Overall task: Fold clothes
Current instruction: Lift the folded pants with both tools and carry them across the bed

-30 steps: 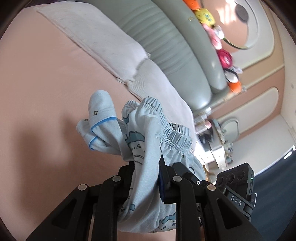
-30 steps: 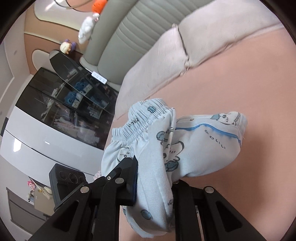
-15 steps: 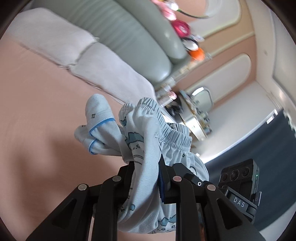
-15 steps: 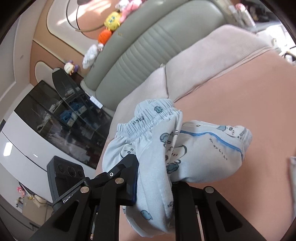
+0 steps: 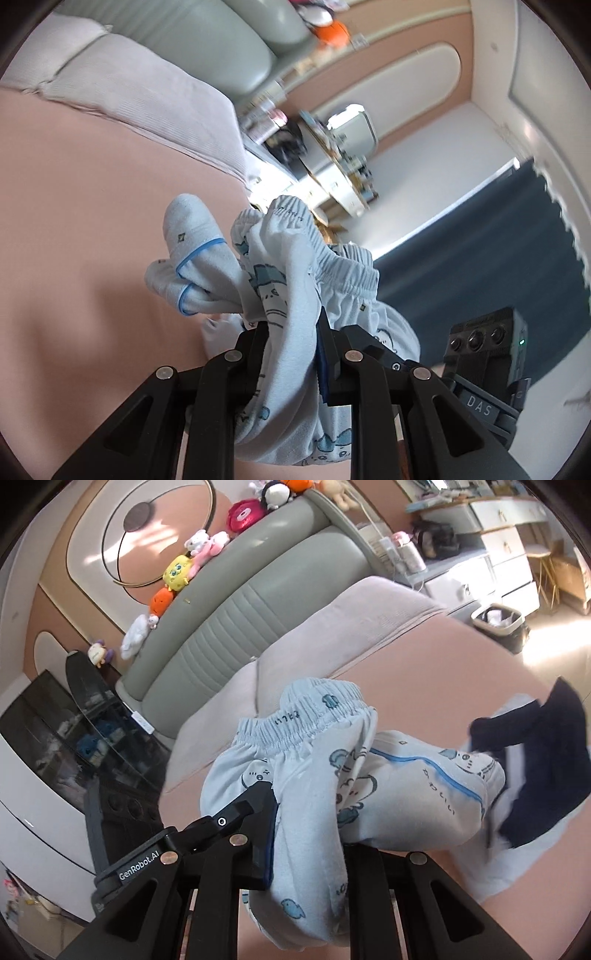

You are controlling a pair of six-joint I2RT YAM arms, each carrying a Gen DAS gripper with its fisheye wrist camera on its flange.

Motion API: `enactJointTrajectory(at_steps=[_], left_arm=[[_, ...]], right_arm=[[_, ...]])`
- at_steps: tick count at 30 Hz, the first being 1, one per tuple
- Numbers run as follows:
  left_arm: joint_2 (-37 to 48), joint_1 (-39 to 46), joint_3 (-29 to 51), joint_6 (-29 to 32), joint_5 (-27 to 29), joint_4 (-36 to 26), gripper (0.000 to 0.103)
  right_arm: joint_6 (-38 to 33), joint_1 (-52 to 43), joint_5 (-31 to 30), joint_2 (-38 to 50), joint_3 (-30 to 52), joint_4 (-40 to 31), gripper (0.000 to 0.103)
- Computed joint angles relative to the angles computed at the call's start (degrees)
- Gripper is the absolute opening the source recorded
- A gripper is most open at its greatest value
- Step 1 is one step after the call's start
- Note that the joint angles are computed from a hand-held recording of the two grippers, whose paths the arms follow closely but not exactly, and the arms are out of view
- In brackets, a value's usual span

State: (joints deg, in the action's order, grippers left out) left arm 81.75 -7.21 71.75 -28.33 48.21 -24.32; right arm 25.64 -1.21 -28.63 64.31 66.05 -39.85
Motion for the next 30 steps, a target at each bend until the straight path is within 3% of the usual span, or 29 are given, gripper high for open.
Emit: enactJointTrajectory(at_steps=[4, 15, 21, 30], left_arm=[[2.5, -4.5, 2.3, 0.6, -3.1, 0.8, 0.017], [9.5, -13.0, 8.2, -8.6, -7.7, 7.9, 0.017], [14.7, -18.3, 13.0, -10.5, -9.9, 10.5, 0.017], [22.2, -22.3, 21.4, -13.3, -9.7, 10.7, 0.017]], right_arm=[[-4.7, -6.0, -3.6, 1.2, 1.4, -3.2, 0.014], [-19.8, -19.8, -12.0, 14.4, 14.4, -10.9, 0.014], [-27.5, -25.0, -12.1, 20.0, 22.1, -15.2, 0.014], [-31.1, -31.5, -12.5, 26.1, 28.5, -18.1, 0.014]])
